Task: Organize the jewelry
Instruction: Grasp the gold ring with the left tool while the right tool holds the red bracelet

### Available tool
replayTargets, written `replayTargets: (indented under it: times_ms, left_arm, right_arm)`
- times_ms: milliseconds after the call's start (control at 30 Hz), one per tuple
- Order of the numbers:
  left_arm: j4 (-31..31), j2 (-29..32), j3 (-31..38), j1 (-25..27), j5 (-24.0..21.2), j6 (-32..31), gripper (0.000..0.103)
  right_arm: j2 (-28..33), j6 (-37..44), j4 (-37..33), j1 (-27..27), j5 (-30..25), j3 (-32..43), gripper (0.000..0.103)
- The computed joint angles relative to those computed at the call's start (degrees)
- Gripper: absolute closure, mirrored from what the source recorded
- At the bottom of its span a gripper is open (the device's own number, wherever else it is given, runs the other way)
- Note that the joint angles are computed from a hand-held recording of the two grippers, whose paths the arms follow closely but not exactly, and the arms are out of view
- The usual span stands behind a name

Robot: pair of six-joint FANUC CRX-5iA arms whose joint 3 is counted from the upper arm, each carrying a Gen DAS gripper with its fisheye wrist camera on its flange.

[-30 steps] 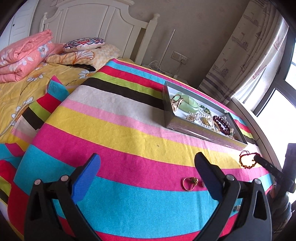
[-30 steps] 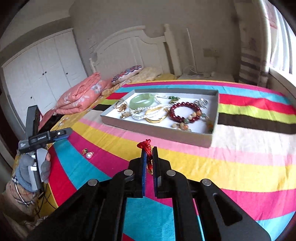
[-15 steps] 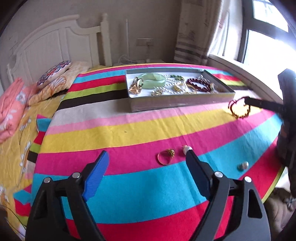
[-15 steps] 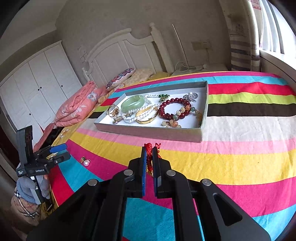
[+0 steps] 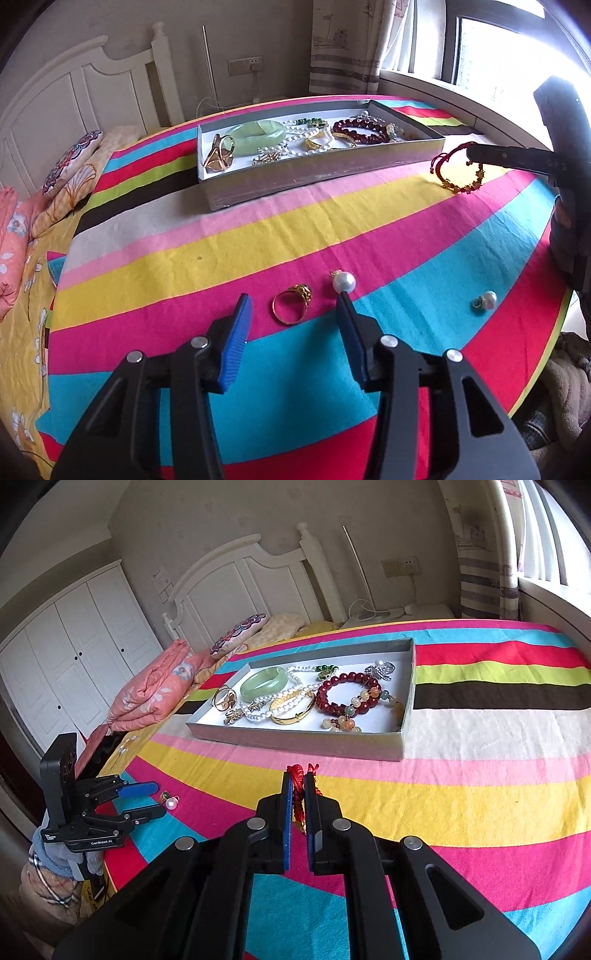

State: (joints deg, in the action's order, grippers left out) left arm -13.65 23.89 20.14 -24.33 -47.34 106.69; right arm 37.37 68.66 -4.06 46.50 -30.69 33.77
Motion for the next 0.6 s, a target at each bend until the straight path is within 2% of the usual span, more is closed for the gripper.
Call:
replayTargets:
  times_ms: [133, 200, 233, 600]
  left_arm:
    - [1.3, 0.3, 0.1, 0.3, 0.4, -1.7, 0.061]
    - [3.7, -0.1, -1.2, 1.0, 2.0, -3.8, 0.072]
    - [3.3, -0.2, -1.3, 0.9, 2.1, -3.9, 0.082]
    - [-5.0, -0.6, 0.1, -1.6, 0.6, 2.3, 0.082]
  right_arm:
    - [0.0, 0.0, 0.0, 0.0, 0.0, 0.0, 0.096]
    - [0.0, 0.0, 0.0, 0.0, 0.0, 0.0, 0.096]
    - [0.0, 0.0, 0.0, 0.0, 0.0, 0.0, 0.096]
    - [-0.3, 0.3, -0.3, 0.0, 0.7, -0.5, 0.096]
